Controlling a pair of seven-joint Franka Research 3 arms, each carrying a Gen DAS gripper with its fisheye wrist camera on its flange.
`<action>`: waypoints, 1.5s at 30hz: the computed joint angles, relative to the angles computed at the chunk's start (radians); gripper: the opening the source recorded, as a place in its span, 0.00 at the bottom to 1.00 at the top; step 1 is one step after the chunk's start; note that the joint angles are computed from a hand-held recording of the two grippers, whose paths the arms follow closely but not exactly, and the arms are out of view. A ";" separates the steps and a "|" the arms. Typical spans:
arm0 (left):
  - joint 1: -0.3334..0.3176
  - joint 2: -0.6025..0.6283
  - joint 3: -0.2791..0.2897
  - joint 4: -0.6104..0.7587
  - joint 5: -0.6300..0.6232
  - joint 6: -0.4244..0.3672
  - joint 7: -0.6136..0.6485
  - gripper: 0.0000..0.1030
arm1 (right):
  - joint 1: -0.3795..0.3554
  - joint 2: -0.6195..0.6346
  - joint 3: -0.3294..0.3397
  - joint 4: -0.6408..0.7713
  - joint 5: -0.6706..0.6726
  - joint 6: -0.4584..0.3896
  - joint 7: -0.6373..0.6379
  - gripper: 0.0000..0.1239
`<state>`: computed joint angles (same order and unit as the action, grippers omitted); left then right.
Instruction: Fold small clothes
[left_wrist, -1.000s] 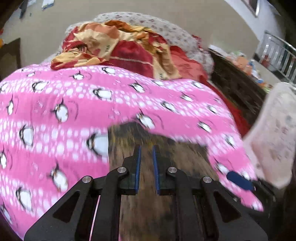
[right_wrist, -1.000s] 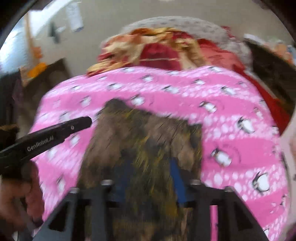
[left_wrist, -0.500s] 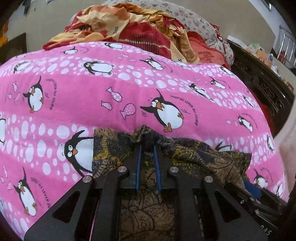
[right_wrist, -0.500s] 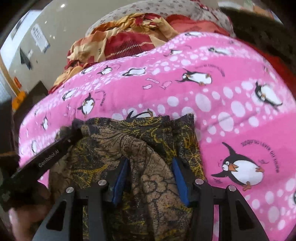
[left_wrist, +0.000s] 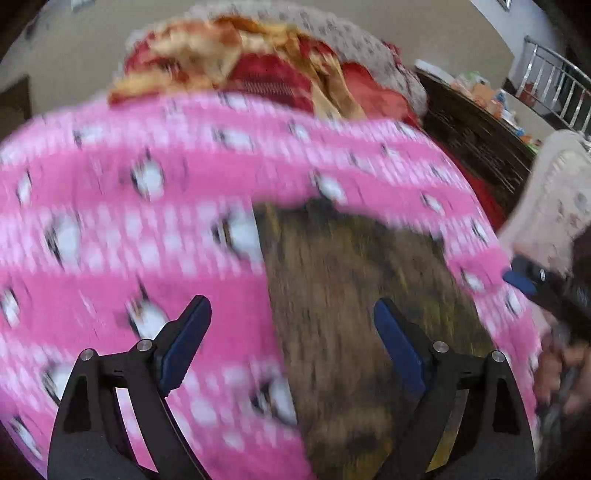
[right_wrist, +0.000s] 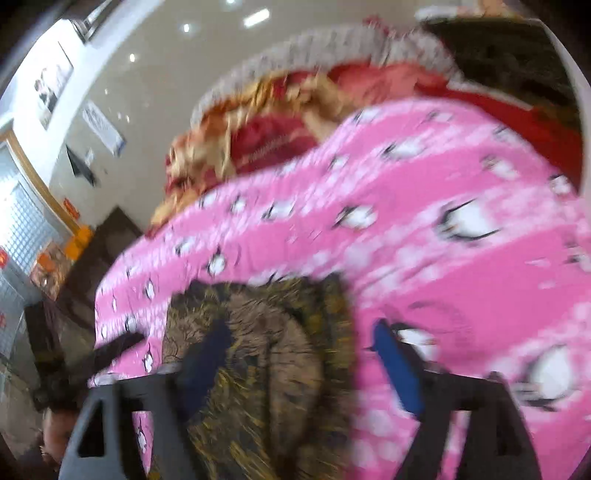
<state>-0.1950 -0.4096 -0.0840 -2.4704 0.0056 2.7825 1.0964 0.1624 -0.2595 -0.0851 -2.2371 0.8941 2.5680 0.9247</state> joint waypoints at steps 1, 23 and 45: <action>-0.067 -0.011 0.050 -0.039 -0.091 0.013 0.056 0.87 | 0.000 -0.005 -0.023 0.000 0.022 -0.048 -0.025 0.67; -0.647 -0.035 0.532 -0.054 -0.907 0.069 0.767 0.94 | -0.129 0.223 0.003 0.107 0.251 -0.574 -0.348 0.47; -0.162 -0.162 0.252 -0.129 -0.827 -0.056 0.703 0.17 | -0.048 0.172 0.059 0.041 0.324 -0.453 -0.141 0.26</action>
<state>-0.3569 -0.5714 0.1683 -2.5995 -0.8211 2.7263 1.7994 0.1148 -0.0873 -0.0263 -2.1964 1.2179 2.1146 0.7833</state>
